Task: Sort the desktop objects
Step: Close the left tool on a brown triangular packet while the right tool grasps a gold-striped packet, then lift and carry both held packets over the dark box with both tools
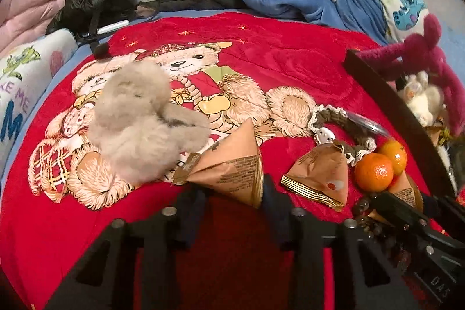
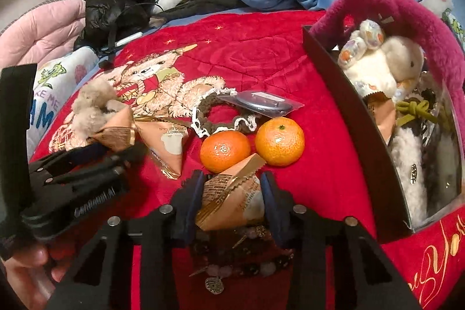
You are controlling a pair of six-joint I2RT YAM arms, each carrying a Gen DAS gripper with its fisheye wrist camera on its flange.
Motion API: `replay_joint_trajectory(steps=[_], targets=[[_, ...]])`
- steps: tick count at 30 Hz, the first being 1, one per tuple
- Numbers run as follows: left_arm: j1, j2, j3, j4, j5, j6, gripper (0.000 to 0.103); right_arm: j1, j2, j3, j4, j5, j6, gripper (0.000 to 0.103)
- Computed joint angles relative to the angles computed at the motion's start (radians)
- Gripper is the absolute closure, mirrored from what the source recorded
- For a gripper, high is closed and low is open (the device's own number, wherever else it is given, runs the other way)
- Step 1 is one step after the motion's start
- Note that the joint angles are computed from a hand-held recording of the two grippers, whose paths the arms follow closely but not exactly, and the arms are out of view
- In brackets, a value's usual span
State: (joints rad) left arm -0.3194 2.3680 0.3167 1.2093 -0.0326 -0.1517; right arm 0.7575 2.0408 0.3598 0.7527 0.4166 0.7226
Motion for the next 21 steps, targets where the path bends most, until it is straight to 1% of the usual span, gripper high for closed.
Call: replay_joint_trajectory(steps=[1, 2, 4, 7, 13, 17, 21], targets=[[0.008, 0.003, -0.005, 0.013, 0.009, 0.000, 0.071, -0.001, -0.002, -0.008, 0.013, -0.004, 0.001, 0.067], [0.017, 0.004, -0.012, 0.027, 0.014, -0.001, 0.075, -0.001, -0.004, -0.014, 0.023, -0.007, 0.004, 0.069], [0.033, 0.004, -0.026, 0.049, 0.037, -0.003, 0.079, -0.002, -0.012, -0.031, 0.048, -0.016, 0.007, 0.071], [0.054, 0.005, -0.049, 0.083, 0.060, 0.002, 0.087, 0.014, -0.036, -0.037, 0.030, 0.001, 0.015, 0.071], [0.056, 0.006, -0.101, 0.161, 0.057, 0.021, 0.090, 0.041, -0.073, -0.061, 0.038, 0.024, 0.026, 0.072], [0.053, 0.001, -0.120, 0.187, 0.049, 0.036, 0.090, 0.055, -0.109, -0.103, 0.077, 0.029, 0.032, 0.072], [0.071, -0.004, -0.157, 0.242, 0.057, 0.043, 0.090, 0.056, -0.134, -0.141, 0.111, 0.031, 0.045, 0.072]])
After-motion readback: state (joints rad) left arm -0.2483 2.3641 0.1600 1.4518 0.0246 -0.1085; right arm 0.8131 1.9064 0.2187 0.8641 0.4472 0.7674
